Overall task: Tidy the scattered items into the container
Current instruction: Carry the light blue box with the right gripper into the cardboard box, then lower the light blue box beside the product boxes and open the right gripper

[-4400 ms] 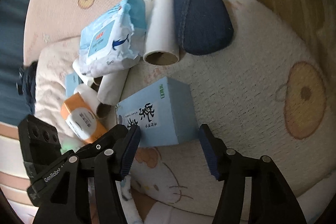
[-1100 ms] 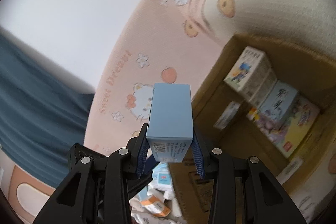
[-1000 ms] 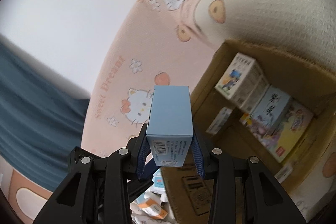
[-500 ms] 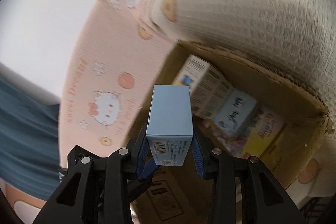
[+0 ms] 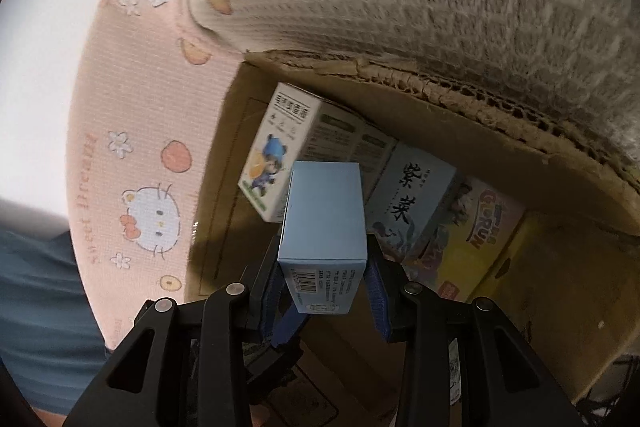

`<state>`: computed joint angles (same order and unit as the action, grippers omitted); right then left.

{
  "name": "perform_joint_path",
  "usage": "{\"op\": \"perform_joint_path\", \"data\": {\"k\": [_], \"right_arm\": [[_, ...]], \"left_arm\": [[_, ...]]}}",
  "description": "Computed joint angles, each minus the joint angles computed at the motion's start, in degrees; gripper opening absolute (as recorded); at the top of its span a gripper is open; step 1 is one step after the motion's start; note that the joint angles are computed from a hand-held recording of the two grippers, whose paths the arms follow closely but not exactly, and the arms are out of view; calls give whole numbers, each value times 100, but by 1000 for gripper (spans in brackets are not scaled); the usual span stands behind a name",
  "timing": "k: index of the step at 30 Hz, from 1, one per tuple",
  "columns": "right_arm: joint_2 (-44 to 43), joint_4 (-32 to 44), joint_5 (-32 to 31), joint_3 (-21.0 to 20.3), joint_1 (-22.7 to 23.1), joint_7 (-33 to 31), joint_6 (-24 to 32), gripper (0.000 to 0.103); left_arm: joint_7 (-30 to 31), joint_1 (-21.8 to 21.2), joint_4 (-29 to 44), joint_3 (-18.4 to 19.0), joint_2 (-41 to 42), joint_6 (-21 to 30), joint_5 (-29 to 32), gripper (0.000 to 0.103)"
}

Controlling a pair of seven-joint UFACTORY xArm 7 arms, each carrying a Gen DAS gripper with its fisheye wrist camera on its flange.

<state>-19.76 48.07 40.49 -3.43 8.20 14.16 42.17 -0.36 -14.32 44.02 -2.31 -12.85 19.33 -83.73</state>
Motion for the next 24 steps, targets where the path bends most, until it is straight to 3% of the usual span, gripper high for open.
{"op": "perform_joint_path", "data": {"k": [3, 12, 18, 22, 24], "right_arm": [[55, 4, -186, 107, -19, 141, -122, 36], [57, -71, -680, 235, -15, 506, -431, 36], [207, -6, -1212, 353, -65, 910, -514, 37], [234, 27, -1367, 325, -64, 974, -463, 37], [319, 137, -1473, 311, -82, 1042, -228, 39]], "left_arm": [[156, 6, -5, 22, 64, 34, -303, 48], [229, 80, 17, -31, 128, 197, -378, 48], [-213, 24, 34, -127, 157, 59, 125, 48], [-2, -45, 65, -109, 220, 32, -229, 47], [-35, -31, 100, -118, 285, 67, -202, 41]]}}
